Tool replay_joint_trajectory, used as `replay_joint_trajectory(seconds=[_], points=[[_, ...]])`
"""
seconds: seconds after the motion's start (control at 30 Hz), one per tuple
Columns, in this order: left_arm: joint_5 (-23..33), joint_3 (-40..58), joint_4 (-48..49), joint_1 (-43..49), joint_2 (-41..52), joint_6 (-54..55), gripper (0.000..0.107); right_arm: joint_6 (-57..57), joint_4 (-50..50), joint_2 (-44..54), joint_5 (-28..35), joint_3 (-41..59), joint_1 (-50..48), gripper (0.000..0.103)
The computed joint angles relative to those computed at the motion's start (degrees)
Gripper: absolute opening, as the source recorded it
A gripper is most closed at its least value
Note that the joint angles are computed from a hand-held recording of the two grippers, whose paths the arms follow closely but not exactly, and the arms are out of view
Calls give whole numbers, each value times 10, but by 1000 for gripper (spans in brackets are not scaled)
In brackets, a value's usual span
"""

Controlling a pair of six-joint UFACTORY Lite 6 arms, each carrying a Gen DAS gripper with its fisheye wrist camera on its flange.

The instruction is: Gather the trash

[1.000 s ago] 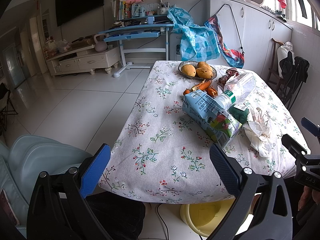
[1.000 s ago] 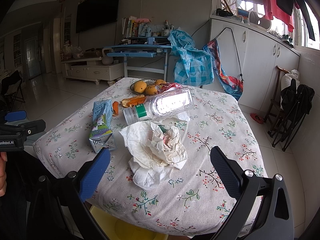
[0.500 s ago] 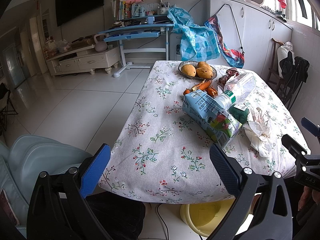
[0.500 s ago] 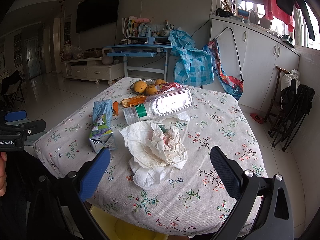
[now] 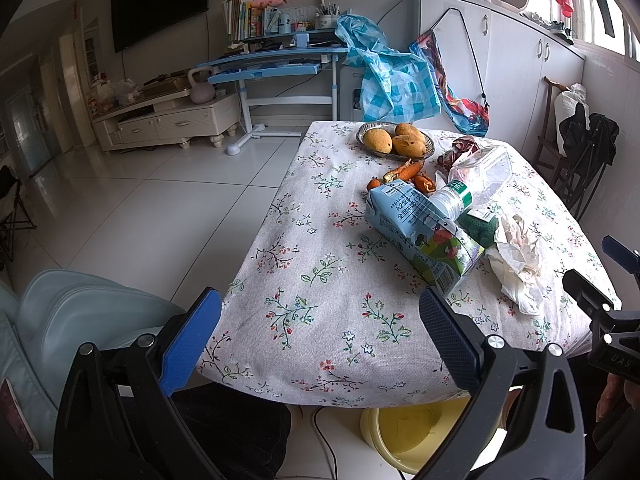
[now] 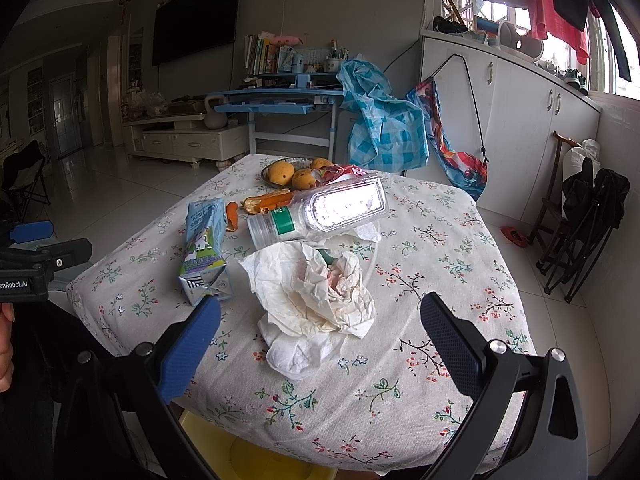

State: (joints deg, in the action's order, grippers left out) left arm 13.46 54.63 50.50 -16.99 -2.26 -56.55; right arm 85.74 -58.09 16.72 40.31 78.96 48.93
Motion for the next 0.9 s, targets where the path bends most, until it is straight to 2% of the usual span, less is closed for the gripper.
replay_joint_trajectory(seconds=[0.9], points=[[0, 1, -4, 1, 0, 5, 96, -1, 1, 0, 0, 0, -1, 96]])
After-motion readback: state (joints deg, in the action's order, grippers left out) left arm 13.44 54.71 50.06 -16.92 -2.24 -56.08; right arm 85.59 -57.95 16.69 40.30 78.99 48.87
